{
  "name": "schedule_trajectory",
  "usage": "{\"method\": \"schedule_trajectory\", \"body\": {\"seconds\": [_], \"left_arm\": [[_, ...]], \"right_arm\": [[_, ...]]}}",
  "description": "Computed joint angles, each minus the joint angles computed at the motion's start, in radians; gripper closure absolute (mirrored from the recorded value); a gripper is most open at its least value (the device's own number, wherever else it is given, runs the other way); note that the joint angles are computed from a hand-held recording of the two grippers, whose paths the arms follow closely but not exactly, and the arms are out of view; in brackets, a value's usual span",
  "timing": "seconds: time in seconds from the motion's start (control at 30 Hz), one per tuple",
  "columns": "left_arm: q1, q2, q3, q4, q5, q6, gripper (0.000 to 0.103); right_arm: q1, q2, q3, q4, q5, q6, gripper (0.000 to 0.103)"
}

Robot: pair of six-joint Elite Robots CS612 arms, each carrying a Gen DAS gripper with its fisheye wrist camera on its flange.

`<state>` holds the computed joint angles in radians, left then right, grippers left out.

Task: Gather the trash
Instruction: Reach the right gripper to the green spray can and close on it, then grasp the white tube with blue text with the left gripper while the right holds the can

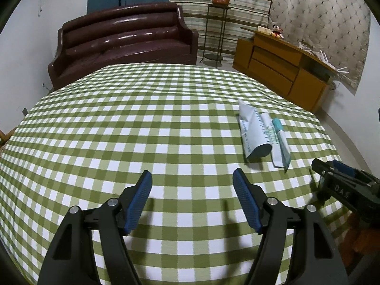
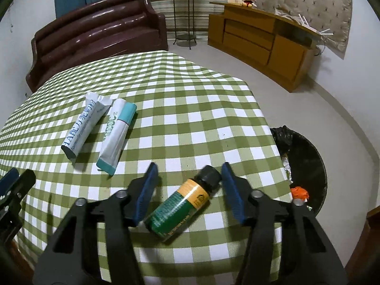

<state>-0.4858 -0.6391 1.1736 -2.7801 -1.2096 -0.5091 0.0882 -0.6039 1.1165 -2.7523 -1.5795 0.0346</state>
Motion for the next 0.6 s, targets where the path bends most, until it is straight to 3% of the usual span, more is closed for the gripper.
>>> {"method": "schedule_trajectory", "body": {"seconds": [0.23,0.33,0.6], "left_arm": [[-0.005,0.014,-0.032,0.008,-0.007,0.017,0.033],[-0.007,0.023,-0.051,0.013,-0.019,0.02,0.033],[-0.012,0.055,-0.112,0.026,-0.027,0.055,0.033]], "right_arm": [[-0.014,-0.006,0.022,-0.027,0.039,-0.023,0.066],[-0.023,-0.008,0.027,-0.029,0.066,-0.03,0.079],[-0.039,-0.001,0.009,-0.022,0.102,-0.054,0.08]]}}
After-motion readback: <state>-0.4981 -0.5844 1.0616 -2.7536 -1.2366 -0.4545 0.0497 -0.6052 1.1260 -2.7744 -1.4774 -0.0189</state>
